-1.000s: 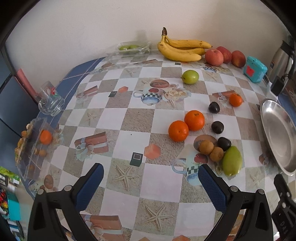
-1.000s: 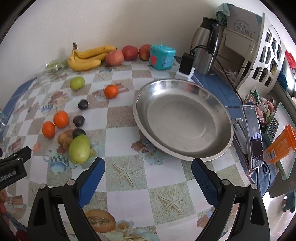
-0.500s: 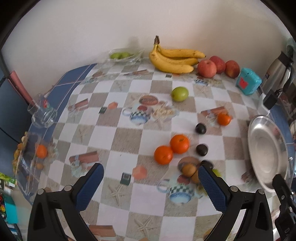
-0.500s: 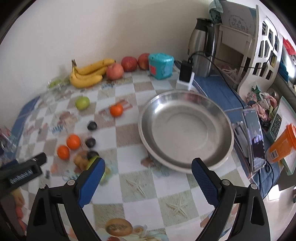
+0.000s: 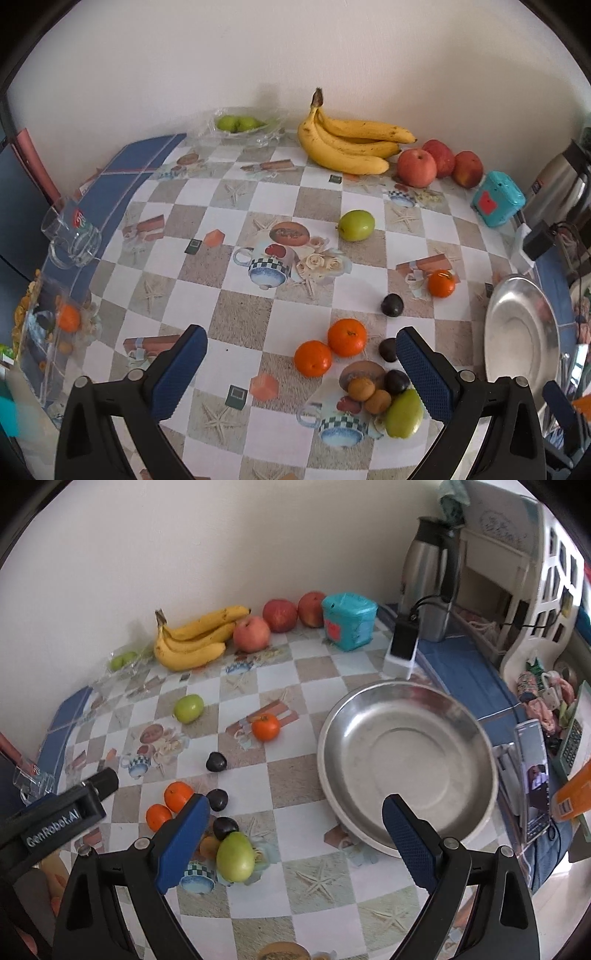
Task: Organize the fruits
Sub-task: 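Move the left tool to the orange while the right tool approaches the green mango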
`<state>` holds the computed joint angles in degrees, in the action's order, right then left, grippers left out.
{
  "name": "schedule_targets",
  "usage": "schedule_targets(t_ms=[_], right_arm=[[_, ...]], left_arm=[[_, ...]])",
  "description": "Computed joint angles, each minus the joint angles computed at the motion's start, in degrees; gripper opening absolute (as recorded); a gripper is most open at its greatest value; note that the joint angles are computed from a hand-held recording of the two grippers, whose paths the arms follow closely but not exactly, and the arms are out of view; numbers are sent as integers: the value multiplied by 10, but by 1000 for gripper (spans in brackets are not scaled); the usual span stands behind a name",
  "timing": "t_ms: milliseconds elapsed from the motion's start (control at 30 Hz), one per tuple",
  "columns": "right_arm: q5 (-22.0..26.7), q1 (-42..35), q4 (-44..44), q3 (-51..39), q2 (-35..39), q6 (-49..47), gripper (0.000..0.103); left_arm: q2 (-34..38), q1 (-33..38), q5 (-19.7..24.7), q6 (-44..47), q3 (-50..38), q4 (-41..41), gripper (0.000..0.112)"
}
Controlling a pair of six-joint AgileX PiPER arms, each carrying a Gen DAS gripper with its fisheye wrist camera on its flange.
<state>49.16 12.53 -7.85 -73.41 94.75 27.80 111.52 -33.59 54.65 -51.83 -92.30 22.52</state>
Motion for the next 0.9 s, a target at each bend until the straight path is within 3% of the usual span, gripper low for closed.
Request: schedule_targets(t_ms=[267, 500, 900], right_arm=[[4, 2, 14, -42, 65, -15, 95], [-23, 1, 43, -24, 89, -21, 95], [-57, 10, 118, 37, 73, -77, 95]], left_arm=[[40, 31, -14, 18, 18, -28, 103], [54, 41, -25, 20, 22, -35, 103], [29, 46, -87, 10, 81, -64, 103]])
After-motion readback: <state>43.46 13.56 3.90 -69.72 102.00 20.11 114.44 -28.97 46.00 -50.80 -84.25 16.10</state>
